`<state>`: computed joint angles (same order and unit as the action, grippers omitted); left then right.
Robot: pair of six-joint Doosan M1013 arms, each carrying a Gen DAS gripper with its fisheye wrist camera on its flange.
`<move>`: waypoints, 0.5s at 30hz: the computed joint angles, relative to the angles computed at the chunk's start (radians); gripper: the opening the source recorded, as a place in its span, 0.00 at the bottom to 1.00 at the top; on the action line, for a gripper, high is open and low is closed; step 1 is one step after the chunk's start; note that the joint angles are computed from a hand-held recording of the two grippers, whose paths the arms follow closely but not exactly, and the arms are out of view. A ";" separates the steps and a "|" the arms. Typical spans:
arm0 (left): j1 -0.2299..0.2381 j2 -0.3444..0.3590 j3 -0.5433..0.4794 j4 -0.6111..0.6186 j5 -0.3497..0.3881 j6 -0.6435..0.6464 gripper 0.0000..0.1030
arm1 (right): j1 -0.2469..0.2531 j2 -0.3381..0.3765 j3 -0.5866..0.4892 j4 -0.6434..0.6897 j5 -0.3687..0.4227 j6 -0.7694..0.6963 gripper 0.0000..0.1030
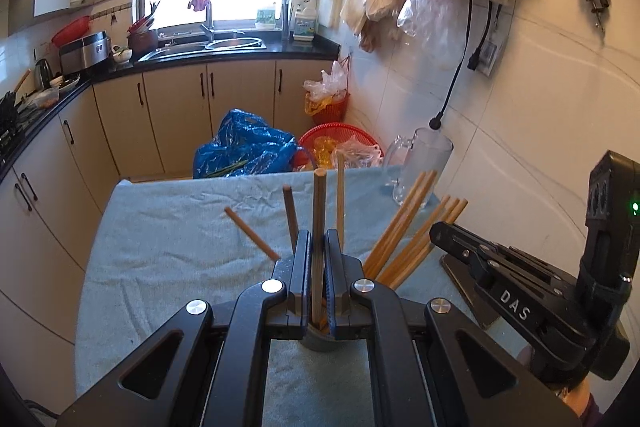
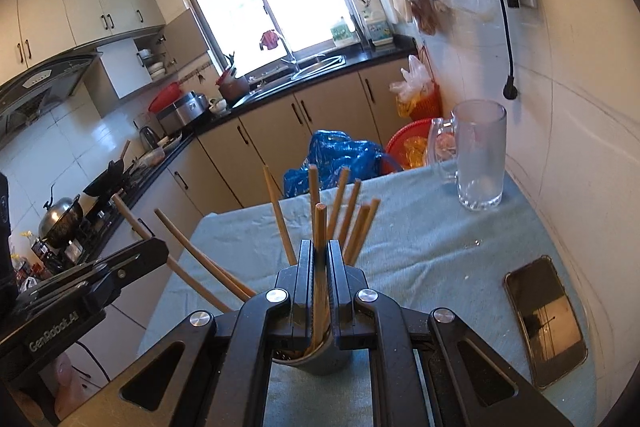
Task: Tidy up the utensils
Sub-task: 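Lower both held chopsticks into the black cup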
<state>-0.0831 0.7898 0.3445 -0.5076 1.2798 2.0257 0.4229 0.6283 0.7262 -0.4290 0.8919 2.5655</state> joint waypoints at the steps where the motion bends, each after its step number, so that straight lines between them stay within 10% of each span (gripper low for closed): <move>1: 0.001 -0.003 0.009 0.001 0.001 0.000 0.06 | 0.000 -0.001 0.005 0.000 0.000 0.004 0.07; 15: 0.004 -0.067 0.162 0.062 -0.057 0.022 0.06 | 0.004 -0.004 0.014 -0.016 0.007 0.019 0.08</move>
